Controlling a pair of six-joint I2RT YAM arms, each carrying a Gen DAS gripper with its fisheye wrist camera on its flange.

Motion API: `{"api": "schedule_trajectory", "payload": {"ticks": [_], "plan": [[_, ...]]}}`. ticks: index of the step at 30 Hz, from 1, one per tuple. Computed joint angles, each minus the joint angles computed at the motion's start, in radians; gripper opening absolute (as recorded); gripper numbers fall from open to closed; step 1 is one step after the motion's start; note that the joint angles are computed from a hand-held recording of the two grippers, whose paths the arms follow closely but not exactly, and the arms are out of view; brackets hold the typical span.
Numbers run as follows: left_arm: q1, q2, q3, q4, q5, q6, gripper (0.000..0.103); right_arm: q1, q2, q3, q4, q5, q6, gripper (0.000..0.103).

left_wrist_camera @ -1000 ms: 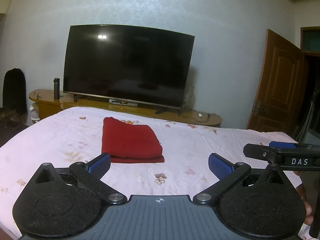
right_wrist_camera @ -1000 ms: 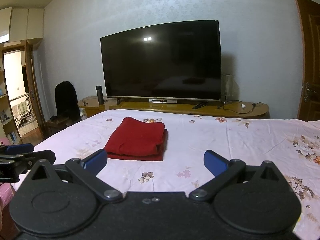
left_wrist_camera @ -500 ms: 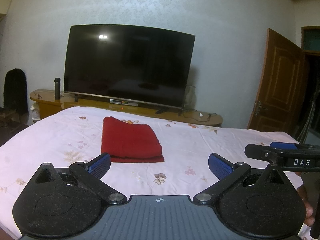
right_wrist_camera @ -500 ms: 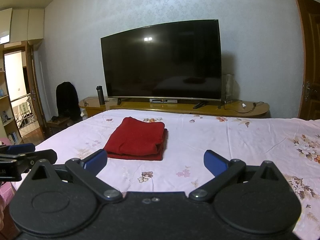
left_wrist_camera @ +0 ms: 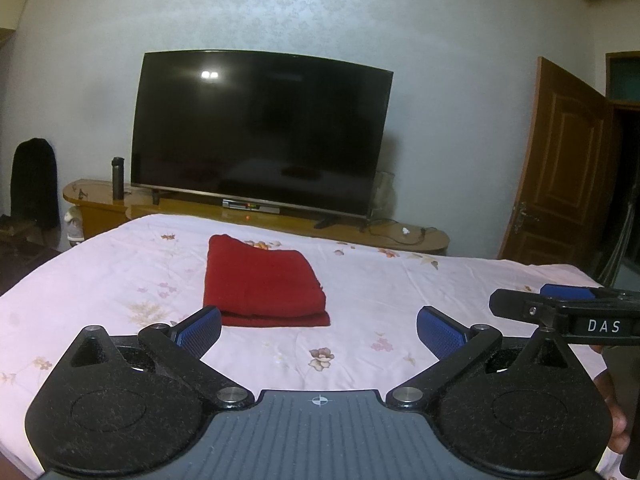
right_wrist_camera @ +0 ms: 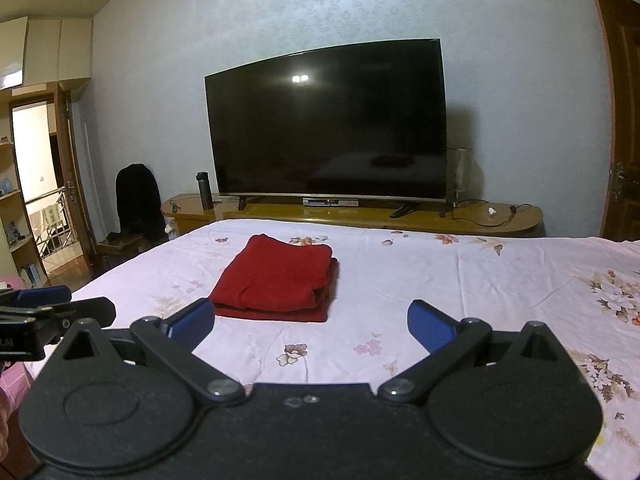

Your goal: Fold small clothes

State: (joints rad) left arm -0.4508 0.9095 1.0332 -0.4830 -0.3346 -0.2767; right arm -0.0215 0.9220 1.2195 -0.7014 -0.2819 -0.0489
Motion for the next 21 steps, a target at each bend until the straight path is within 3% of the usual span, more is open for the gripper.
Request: {"api": "schedule_trajectory", "payload": {"ticks": [21], "plan": [[-0.024, 0.024, 0.003, 0.017, -0.044, -0.015, 0.103, -0.092, 0.012, 0.010, -0.011, -0.092, -0.036, 0.102]]}}
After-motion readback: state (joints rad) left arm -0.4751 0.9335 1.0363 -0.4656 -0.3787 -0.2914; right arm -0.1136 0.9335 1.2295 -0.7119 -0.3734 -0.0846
